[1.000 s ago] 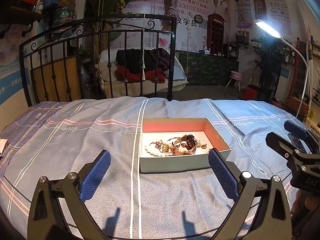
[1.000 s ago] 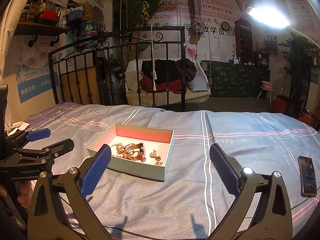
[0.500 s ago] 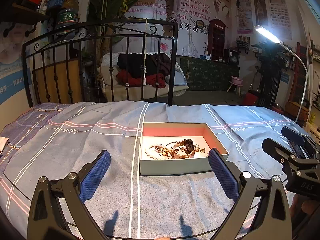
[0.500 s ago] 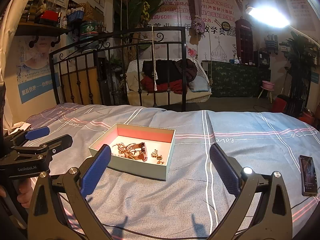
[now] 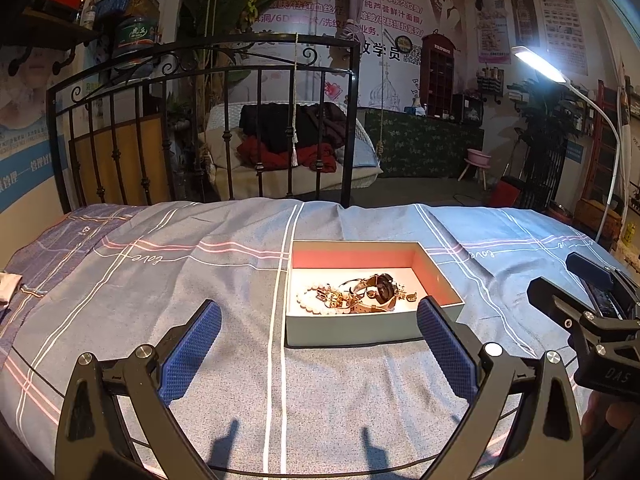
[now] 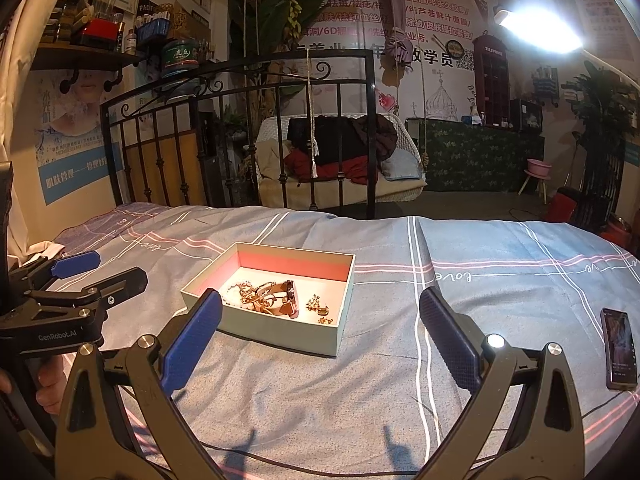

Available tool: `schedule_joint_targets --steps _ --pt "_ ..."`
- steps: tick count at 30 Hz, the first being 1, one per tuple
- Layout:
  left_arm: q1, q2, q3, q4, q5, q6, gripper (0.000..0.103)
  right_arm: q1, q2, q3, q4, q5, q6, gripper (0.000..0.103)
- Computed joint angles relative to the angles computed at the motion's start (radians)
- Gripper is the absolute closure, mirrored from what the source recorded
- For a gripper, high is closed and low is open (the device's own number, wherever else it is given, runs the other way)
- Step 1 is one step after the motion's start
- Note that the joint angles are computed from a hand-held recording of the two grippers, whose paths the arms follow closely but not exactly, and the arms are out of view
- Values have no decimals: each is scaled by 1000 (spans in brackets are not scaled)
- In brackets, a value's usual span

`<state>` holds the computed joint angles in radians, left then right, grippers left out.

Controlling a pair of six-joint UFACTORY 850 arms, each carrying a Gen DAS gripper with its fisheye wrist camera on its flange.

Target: Organize jewelry

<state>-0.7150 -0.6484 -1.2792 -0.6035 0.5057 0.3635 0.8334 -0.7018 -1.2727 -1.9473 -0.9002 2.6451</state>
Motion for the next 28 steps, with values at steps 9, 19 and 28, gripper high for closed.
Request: schedule_joint_targets --steps 9,19,28 --pt "2 1 0 2 -9 -2 7 3 -1 0 1 1 -4 6" --pt "-2 2 4 -2 -3 -6 7 0 -4 -1 -2 10 -3 6" --pt "-4 1 -6 -20 -28 25 7 1 -10 -6 2 14 -6 6"
